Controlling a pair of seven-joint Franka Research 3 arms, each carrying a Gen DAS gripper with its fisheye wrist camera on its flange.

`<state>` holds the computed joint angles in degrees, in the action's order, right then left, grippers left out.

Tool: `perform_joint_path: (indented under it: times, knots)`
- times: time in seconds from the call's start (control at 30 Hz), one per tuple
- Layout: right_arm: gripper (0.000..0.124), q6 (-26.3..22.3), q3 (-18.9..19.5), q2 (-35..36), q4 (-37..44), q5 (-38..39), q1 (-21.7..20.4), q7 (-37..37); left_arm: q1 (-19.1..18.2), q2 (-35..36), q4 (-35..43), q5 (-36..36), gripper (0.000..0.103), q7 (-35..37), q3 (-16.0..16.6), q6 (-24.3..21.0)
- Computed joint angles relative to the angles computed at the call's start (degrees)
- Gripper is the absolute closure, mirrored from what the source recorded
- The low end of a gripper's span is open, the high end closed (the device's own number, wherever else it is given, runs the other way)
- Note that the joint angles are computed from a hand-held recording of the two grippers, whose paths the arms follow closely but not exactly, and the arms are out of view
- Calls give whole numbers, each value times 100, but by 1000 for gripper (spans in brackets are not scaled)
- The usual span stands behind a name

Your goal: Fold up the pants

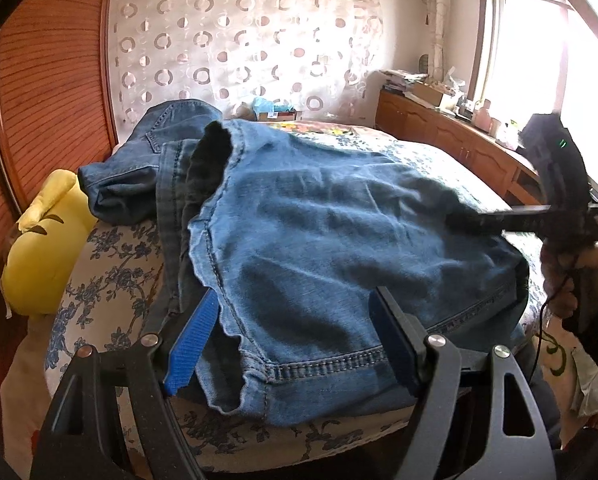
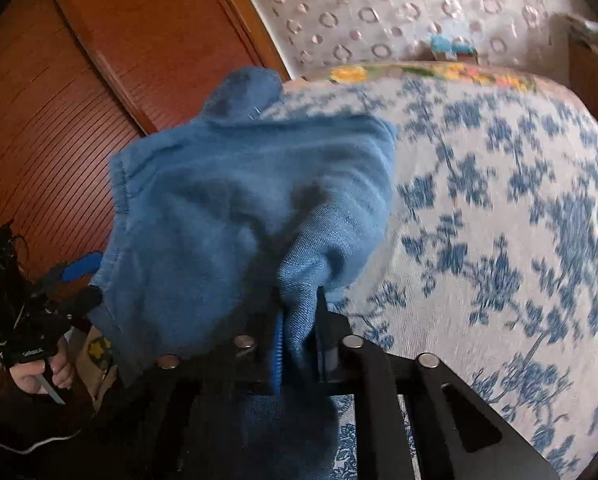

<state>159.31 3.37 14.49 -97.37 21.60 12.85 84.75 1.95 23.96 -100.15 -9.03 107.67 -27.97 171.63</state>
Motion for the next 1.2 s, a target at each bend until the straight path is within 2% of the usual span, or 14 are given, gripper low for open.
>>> perform_joint_path:
  times: [0.07, 0.13, 0.2, 0.27, 0.3, 0.43, 0.6, 0.67, 0.73, 0.93, 0.97, 1.1, 1.13, 1.2]
  knots:
    - [115, 339, 12, -115, -102, -8, 4, -72, -13, 5, 29, 19, 25, 0, 2, -4]
    - [116, 661, -181, -313, -313, -322, 164, 121, -14, 13, 63, 23, 25, 15, -17, 0]
    - [116, 805, -487, -495, -449, -1058, 355, 720, 21, 25, 110, 4, 25, 65, -73, -16]
    - [116, 780, -680, -708, -610, -1654, 378, 1219, 39, 29, 138, -30, 25, 115, -126, -13]
    - [116, 731, -865, -855, -746, -2237, 420, 1762, 45, 38, 166, -44, 25, 145, -153, -26]
    - [115, 138, -1029, -1179, -1111, -3394, 125, 2865, 31, 128, 327, -111, 25, 296, -271, -95]
    - [107, 51, -817, -1270, -1621, -2867, -414, 2496, -157, 286, 607, -138, 25, 417, -295, -278]
    - [92, 83, -778, -1341, -1779, -3342, -539, 2914, -257, 336, 716, -132, 25, 465, -284, -347]
    - [81, 142, -679, -1396, -1924, -3114, -611, 2758, -308, 381, 810, -171, 25, 564, -340, -412]
    - [75, 732, -571, -1642, -2499, -1818, -728, 1658, -813, 697, 1399, -84, 25, 495, -148, -783]
    - [74, 765, -564, -1681, -2579, -1548, -730, 1396, -892, 762, 1507, -69, 25, 479, -117, -862]
    - [73, 704, -432, -2005, -2935, -1289, -909, 1166, -1227, 986, 1844, 36, 25, 392, 39, -1100]
    - [73, 674, -581, -1981, -2896, -1142, -778, 953, -1288, 1039, 1912, 75, 25, 380, 81, -1169]
    - [73, 806, -586, -2022, -3018, -816, -766, 689, -1399, 1089, 1959, 149, 25, 341, 164, -1287]
